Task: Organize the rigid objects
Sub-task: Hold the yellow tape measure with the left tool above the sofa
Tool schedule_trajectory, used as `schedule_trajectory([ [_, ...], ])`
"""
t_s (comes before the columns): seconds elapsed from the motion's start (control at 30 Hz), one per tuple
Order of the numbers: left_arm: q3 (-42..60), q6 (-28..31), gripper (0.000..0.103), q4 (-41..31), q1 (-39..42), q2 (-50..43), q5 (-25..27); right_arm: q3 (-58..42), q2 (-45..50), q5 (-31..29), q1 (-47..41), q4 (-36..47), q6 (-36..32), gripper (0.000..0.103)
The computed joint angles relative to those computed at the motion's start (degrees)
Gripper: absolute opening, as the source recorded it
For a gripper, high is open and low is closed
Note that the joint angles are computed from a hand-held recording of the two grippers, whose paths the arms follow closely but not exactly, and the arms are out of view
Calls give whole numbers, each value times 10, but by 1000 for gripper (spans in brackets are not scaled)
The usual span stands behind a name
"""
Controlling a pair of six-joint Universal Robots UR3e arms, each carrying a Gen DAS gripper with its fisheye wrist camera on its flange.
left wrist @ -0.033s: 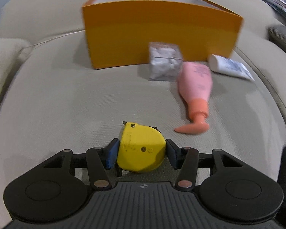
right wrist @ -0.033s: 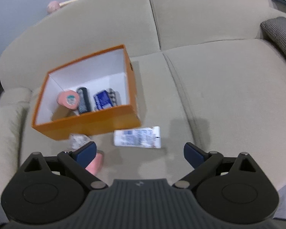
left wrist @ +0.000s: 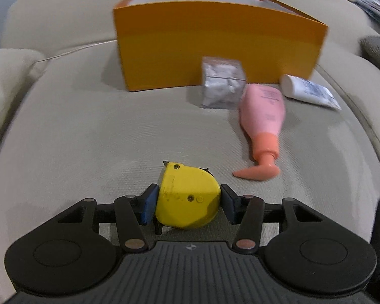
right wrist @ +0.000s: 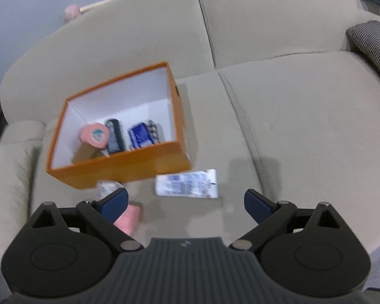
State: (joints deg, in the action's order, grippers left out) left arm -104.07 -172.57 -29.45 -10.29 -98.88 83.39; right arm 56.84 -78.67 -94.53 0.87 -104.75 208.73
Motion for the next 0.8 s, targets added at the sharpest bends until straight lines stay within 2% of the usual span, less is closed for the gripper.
schedule_trajectory([
  [0.13, 23, -50, 60, -5, -27, -18, 47, -38, 16, -2, 21, 0, 4, 98],
  [0.33, 70, -81, 60, -53, -21, -36, 44, -51, 17, 3, 29, 6, -25, 98],
  [0.8, 86, -102, 60, -63, -28, -48, 58, -21, -4, -2, 10, 6, -18, 99],
])
